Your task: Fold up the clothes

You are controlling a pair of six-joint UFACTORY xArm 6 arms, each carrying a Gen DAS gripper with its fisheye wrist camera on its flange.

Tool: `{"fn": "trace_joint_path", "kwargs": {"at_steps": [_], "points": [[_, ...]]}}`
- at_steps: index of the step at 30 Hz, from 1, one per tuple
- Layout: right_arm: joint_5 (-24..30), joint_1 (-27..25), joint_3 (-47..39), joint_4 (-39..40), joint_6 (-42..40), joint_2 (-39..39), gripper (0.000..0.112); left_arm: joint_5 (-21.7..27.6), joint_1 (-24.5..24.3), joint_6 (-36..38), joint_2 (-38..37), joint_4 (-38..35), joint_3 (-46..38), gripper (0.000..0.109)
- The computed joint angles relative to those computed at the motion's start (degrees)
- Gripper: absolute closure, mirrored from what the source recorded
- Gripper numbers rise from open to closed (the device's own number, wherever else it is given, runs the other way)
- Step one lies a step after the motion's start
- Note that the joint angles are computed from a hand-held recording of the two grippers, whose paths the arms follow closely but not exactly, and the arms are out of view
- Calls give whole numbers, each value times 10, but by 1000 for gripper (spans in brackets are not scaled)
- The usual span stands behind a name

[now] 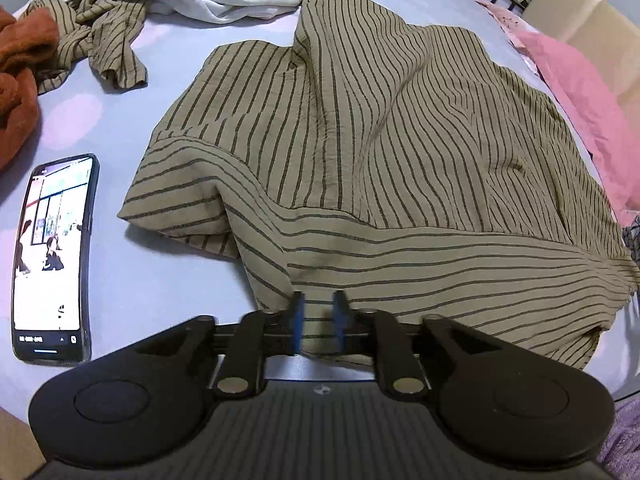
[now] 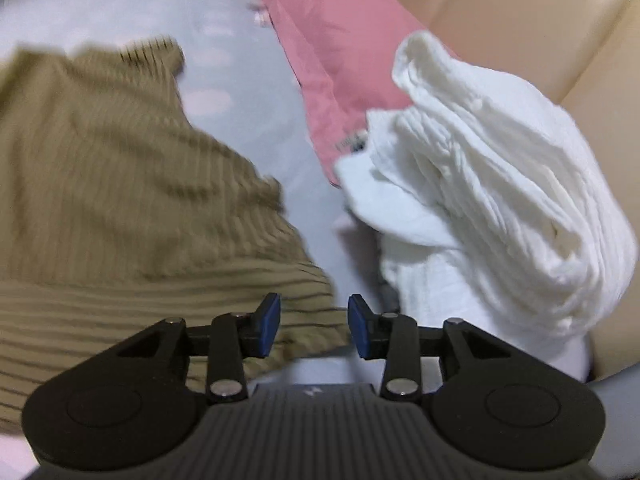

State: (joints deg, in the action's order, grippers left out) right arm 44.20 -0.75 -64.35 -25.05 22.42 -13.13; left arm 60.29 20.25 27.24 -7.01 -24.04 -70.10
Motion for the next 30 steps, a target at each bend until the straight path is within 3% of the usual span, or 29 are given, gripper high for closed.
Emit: {"fn": "trace_joint_path", "kwargs": {"at_steps": [6, 14, 20, 21, 23, 24, 25, 30], "points": [[-15, 9, 34, 196, 9, -27, 68, -12, -8, -30, 10, 23, 1, 89], [-20, 15, 76, 373, 25, -14, 65, -10, -18, -22, 32, 44, -16, 88], [-48, 10, 75, 427, 29, 9, 60, 1, -22, -7, 56, 42, -41, 89], [-50, 13, 70, 424, 28, 18, 60, -1, -23, -5, 56, 45, -41, 96], [-58, 18, 63, 424, 22, 30, 79, -3, -24, -1, 54, 49, -41, 108], [-64, 18, 64, 432, 15, 30, 98, -4, -23, 1, 52, 48, -40, 109], [-70, 18, 64, 439, 8, 31, 110, -5, -23, 4, 50, 48, -39, 109], [-77, 21, 60, 395, 24, 11, 111, -2, -13, -3, 33, 61, -41, 109]]}}
